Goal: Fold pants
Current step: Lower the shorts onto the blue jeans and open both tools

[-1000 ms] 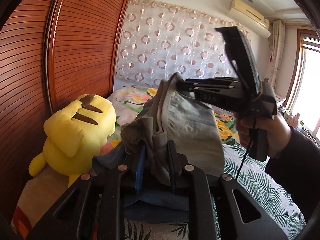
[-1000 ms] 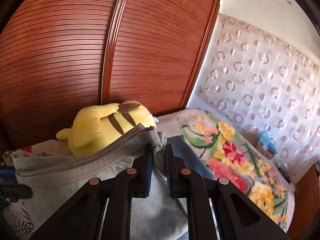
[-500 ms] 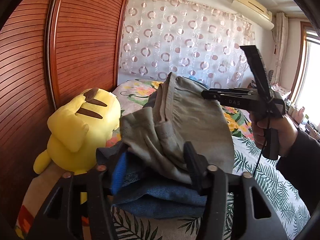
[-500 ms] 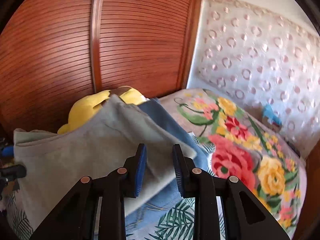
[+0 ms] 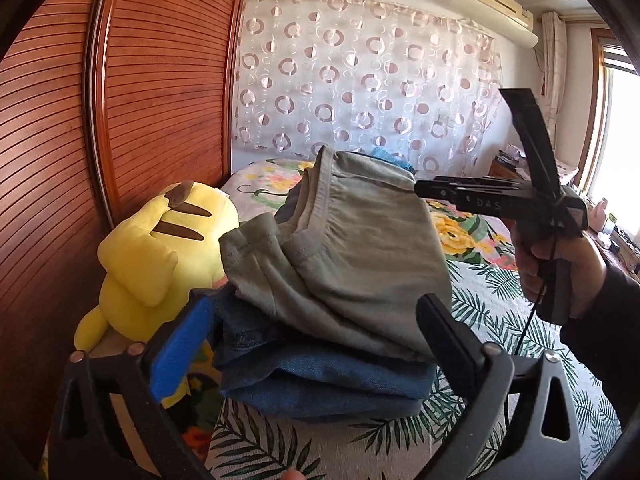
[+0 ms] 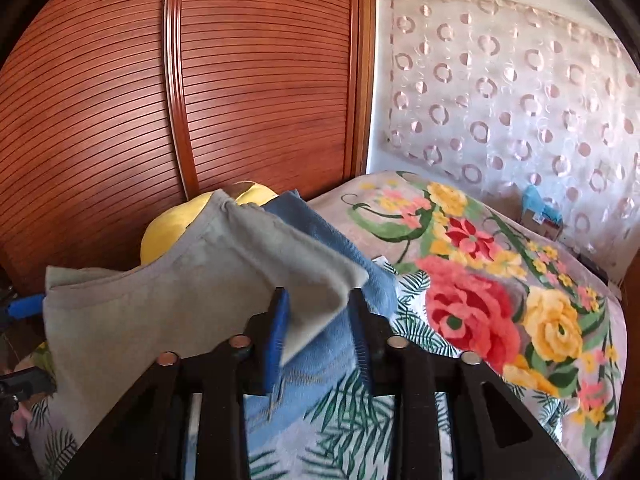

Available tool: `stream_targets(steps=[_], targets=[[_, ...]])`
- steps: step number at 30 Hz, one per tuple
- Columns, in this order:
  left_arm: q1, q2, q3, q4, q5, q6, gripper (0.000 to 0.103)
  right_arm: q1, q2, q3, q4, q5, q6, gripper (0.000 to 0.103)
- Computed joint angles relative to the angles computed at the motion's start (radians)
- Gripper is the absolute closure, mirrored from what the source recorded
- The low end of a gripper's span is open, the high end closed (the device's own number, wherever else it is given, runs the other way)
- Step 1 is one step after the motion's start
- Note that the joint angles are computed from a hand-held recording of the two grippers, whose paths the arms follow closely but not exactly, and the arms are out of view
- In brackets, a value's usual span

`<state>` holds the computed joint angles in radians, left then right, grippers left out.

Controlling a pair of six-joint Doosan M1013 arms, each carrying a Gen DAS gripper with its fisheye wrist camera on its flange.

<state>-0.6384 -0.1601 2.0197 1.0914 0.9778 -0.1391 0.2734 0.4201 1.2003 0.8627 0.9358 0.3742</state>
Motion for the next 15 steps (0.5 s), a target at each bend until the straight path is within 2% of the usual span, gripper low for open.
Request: stream_targets(steps=[9, 15], targets=[[-0.047, -0.001, -0.013, -0.025, 0.028, 0.052, 0.001, -0.037, -0.097, 0.135, 0.054, -0.028, -0.036, 0.019], [-0.089, 0.0, -0.018, -0.015, 0.044, 0.06, 0.001, -0.064, -0.172, 0.235, 0.084, -0.053, -0.06, 0.013]])
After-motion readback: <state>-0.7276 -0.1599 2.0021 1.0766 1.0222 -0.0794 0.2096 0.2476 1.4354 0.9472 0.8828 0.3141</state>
